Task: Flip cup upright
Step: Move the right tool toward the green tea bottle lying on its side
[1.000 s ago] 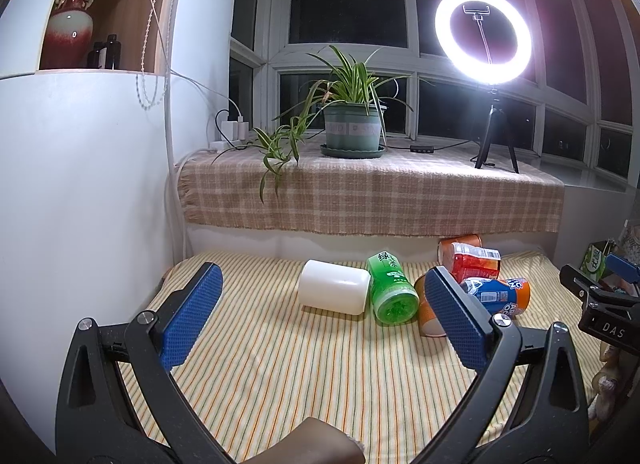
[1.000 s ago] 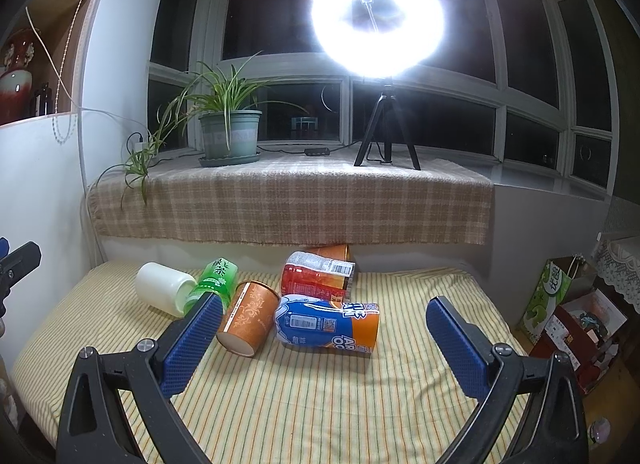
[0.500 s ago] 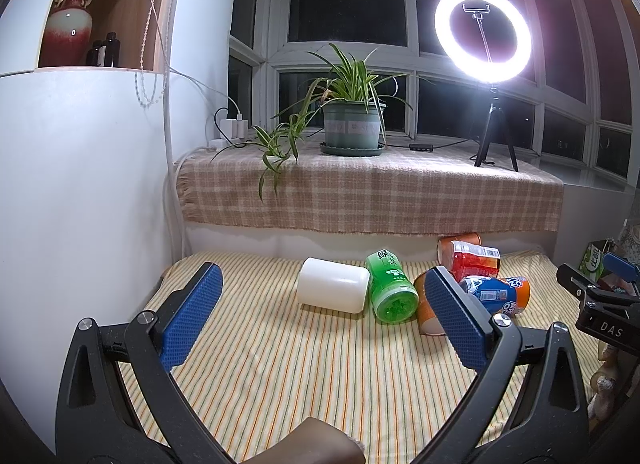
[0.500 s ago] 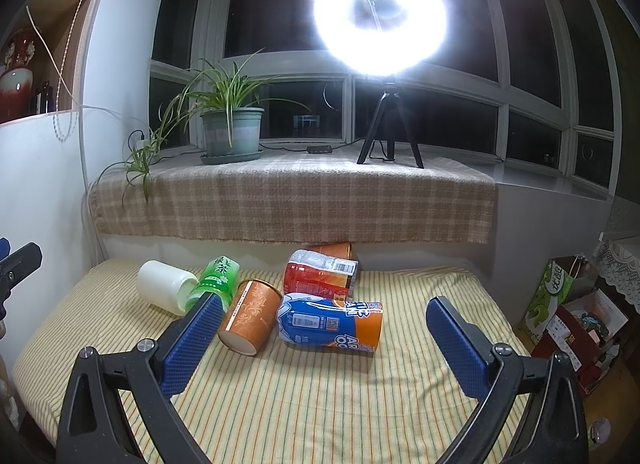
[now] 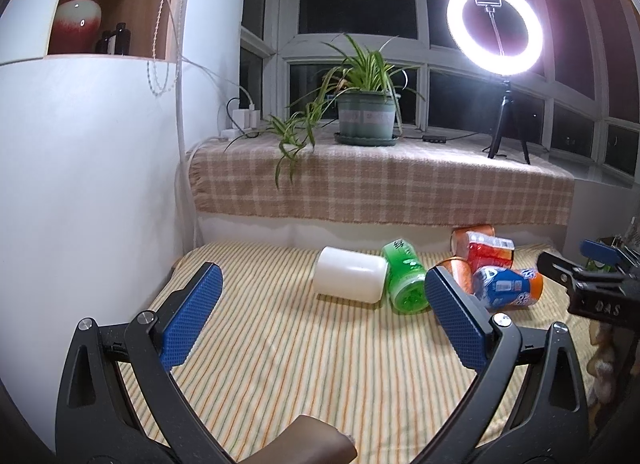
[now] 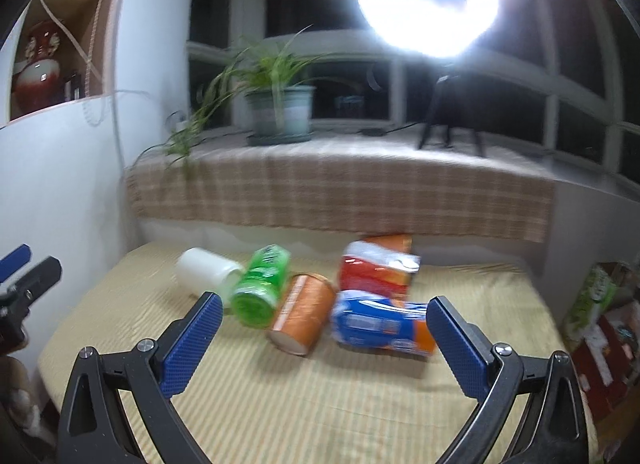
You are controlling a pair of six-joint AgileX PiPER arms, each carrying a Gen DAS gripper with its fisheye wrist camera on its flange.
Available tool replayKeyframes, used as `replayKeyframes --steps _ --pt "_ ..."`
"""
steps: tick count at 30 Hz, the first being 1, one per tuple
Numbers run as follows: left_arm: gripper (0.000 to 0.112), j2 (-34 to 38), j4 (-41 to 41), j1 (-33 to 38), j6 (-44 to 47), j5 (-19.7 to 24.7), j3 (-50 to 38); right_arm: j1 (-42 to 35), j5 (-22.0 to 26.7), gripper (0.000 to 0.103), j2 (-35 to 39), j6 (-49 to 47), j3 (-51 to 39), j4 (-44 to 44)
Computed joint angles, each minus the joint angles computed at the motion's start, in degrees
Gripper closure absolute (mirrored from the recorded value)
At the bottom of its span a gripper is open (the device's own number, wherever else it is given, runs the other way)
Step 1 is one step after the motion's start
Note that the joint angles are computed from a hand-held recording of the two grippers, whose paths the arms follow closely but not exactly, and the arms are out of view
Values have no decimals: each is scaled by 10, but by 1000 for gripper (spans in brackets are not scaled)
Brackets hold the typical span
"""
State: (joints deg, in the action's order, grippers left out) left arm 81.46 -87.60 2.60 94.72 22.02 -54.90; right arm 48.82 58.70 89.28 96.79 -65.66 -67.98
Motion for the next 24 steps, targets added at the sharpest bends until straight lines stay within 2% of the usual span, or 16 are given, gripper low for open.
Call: replayKeyframes --steps 5,7,10,13,17,20,24 --pt "10 6 18 17 -10 -2 5 -86 -131 2 43 -127 -60 96" --pt "10 9 20 24 -8 -4 6 -132 -188 7 69 -209 -96 179" --pt "10 10 21 36 -4 -6 10 -185 -229 14 106 -329 -147 312" --pt "10 15 21 48 -2 -6 10 -230 -244 17 143 -458 -202 452" --pt "10 20 29 61 -9 -6 11 -277 -207 21 205 -603 -297 605" --pt "10 24 38 68 -18 -4 8 -303 -137 24 272 -678 -403 684" --pt "10 26 57 72 -38 -2 7 -332 -31 27 371 -716 -564 747"
